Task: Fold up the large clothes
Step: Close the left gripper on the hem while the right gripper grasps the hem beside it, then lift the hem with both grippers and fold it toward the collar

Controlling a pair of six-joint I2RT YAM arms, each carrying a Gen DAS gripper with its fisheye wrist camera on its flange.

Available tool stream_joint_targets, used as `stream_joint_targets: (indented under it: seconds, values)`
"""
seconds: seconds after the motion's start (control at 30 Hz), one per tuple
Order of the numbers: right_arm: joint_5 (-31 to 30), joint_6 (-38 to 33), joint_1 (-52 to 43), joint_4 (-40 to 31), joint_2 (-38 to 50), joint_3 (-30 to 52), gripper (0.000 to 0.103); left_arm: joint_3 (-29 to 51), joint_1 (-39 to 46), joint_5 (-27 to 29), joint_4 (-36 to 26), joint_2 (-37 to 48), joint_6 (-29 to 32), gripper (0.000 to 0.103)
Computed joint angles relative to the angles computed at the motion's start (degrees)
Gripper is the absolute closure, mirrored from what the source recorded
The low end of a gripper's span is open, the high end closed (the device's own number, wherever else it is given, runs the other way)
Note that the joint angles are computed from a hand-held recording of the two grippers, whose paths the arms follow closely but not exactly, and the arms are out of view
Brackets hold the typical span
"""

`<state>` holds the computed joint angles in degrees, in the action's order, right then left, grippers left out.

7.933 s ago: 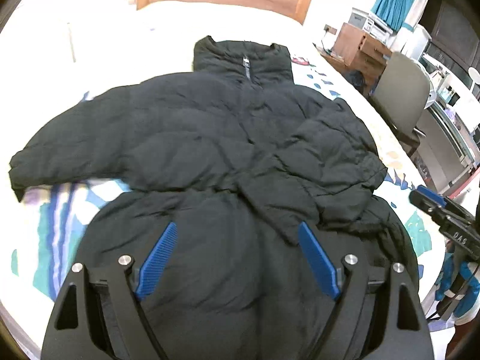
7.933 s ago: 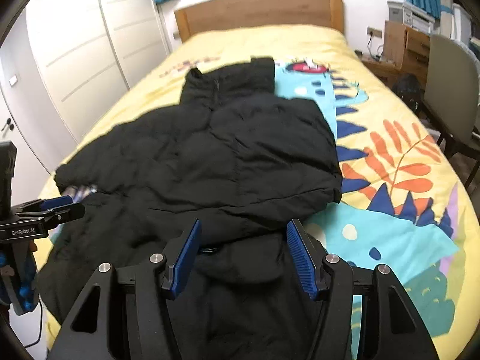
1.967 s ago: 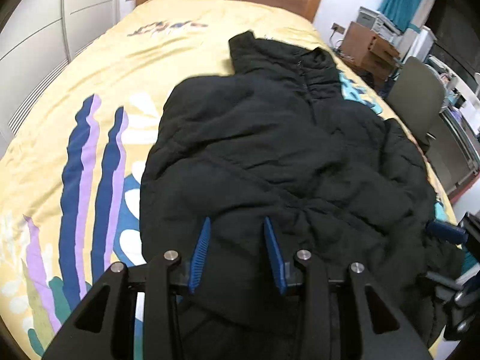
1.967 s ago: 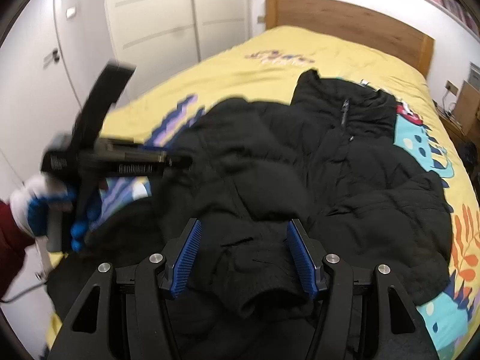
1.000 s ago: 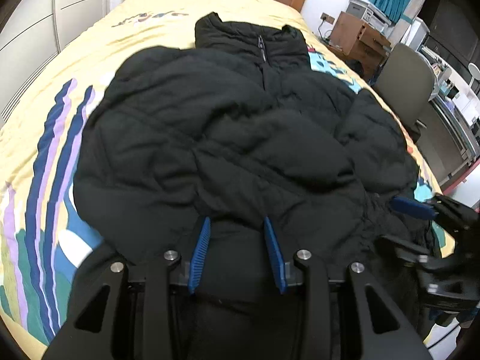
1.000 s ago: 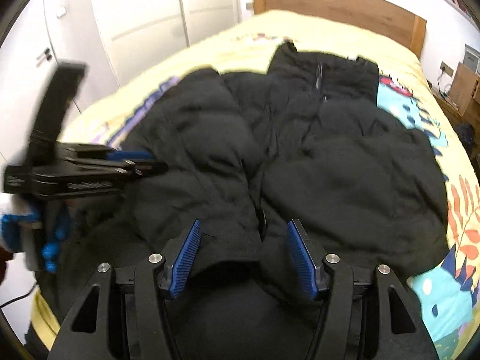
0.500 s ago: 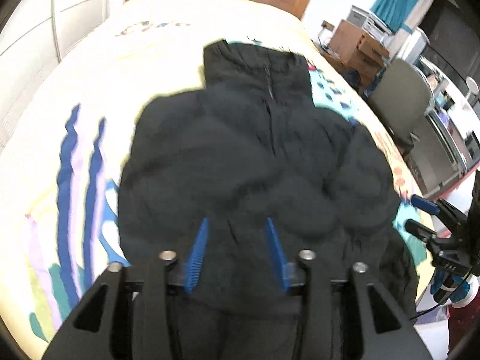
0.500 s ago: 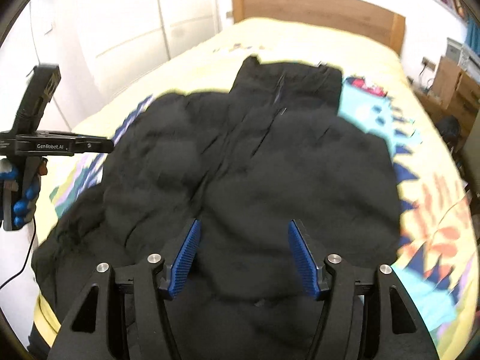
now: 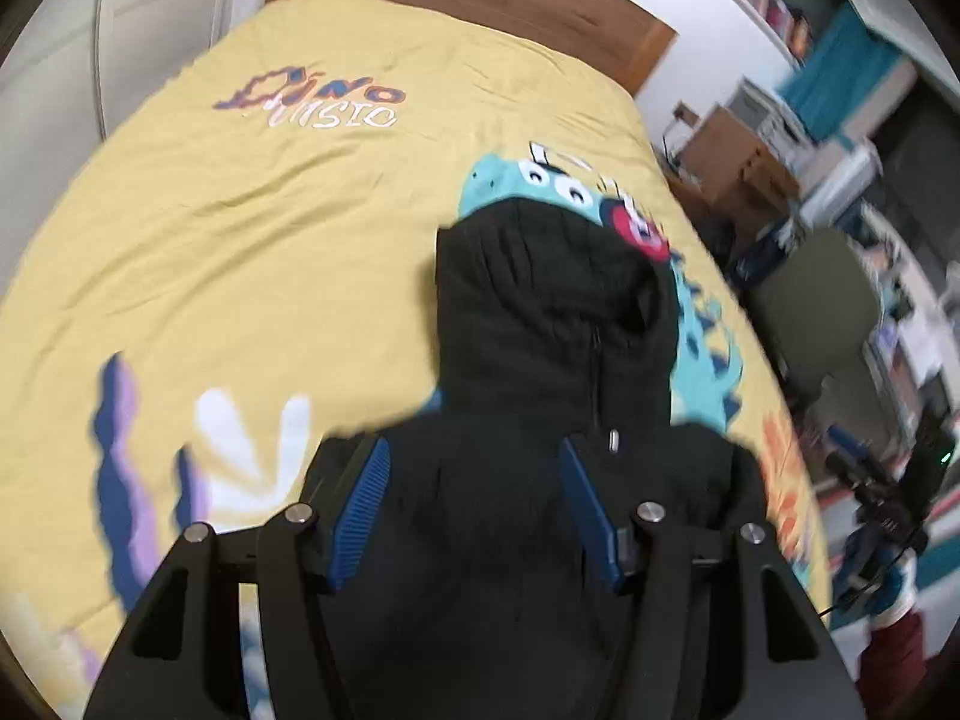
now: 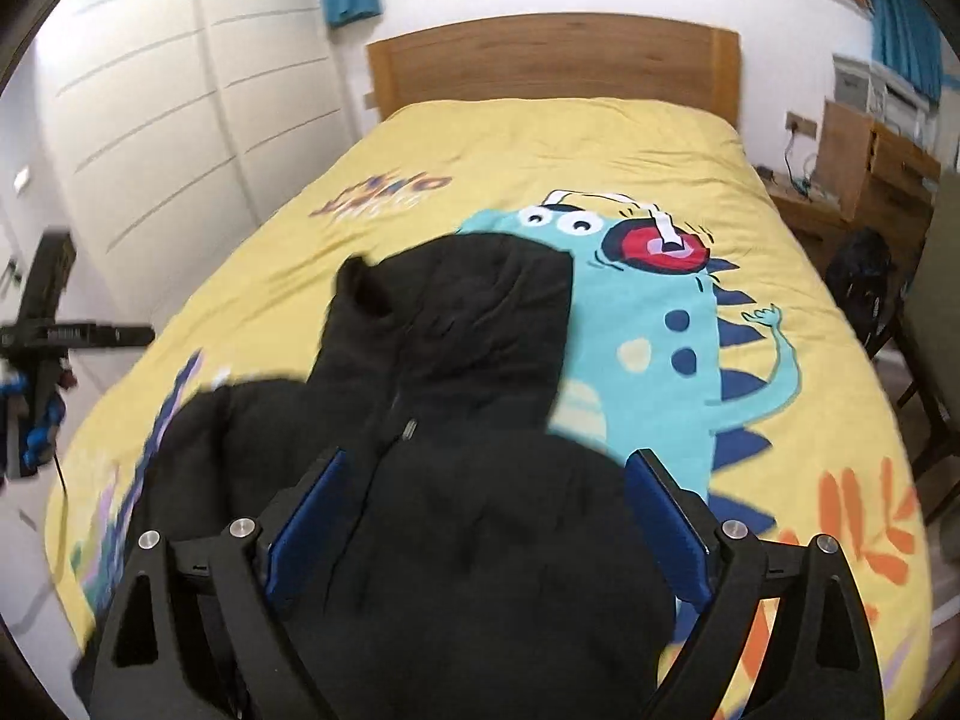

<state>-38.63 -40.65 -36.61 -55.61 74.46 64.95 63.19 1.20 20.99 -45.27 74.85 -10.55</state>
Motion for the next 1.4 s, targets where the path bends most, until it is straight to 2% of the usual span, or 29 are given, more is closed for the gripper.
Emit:
stream_joint_targets:
  seconds: [0.07, 0.23, 0.4, 0.53, 0.63, 0.73, 0.8, 0.87, 1.07, 1.13, 1.17, 1.23, 1.27, 1.33, 1.37, 1.4]
  values:
    - [1.75, 7.49, 4.6, 6.88, 6.44, 2.59, 0.011, 2.61, 1.17, 2.93, 5.37, 7.59, -2.17, 0.046]
    - [5.45, 19.75, 12.63, 19.27, 22.16, 10.16, 0.01, 9.18, 1.42, 6.39, 19.42, 24.47, -9.37, 0.046]
    - [4.74, 28.4, 17.56, 25.85, 37.28, 19.52, 0.01, 17.74, 0.0, 6.86, 27.56, 39.94, -14.14, 0.046]
    - [4.67, 32.24, 20.05, 30.2, 44.82, 24.81, 0.009, 21.54, -0.8, 8.75, 34.88, 47.25, -18.79, 0.046]
    - [4.38, 34.8, 21.05, 32.04, 49.24, 28.54, 0.008, 25.49, -1.72, 9.18, 37.66, 51.98, -20.88, 0.046]
    - [4.25, 37.07, 21.48, 32.5, 53.58, 32.16, 0.008, 28.64, -2.79, 8.83, 37.14, 56.34, -21.82, 0.046]
    - [5.02, 37.18, 21.99, 31.3, 55.9, 34.22, 0.008, 31.8, -3.64, 8.58, 35.49, 60.11, -22.27, 0.046]
    - [6.15, 36.52, 22.76, 29.41, 58.34, 36.66, 0.008, 32.56, -4.28, 8.23, 36.77, 62.3, -23.38, 0.046]
    - [8.01, 35.31, 24.52, 28.22, 61.61, 40.45, 0.027, 33.82, -3.87, 8.43, 40.18, 65.1, -27.75, 0.042]
    - [8.89, 34.68, 25.09, 27.92, 62.24, 41.06, 0.053, 34.74, -4.13, 8.29, 39.81, 65.99, -27.79, 0.042]
    - [10.28, 34.09, 25.59, 27.91, 62.1, 40.95, 0.058, 35.34, -4.3, 8.08, 39.09, 66.27, -27.58, 0.042]
    - [11.03, 33.0, 26.11, 28.6, 61.05, 39.49, 0.074, 35.66, -4.42, 7.54, 37.84, 65.91, -27.31, 0.042]
    - [11.37, 32.24, 26.31, 28.77, 60.23, 38.64, 0.076, 35.73, -4.66, 6.86, 37.08, 65.48, -26.97, 0.043]
    - [11.58, 30.55, 26.51, 28.5, 58.36, 37.21, 0.082, 34.88, -5.44, 4.98, 36.27, 63.85, -24.88, 0.057]
    - [11.75, 29.53, 26.7, 28.05, 57.24, 36.59, 0.083, 34.27, -6.04, 3.87, 35.72, 62.74, -23.48, 0.074]
    - [12.03, 28.41, 26.84, 27.49, 56.06, 35.93, 0.084, 33.64, -6.35, 3.3, 35.6, 61.92, -22.73, 0.084]
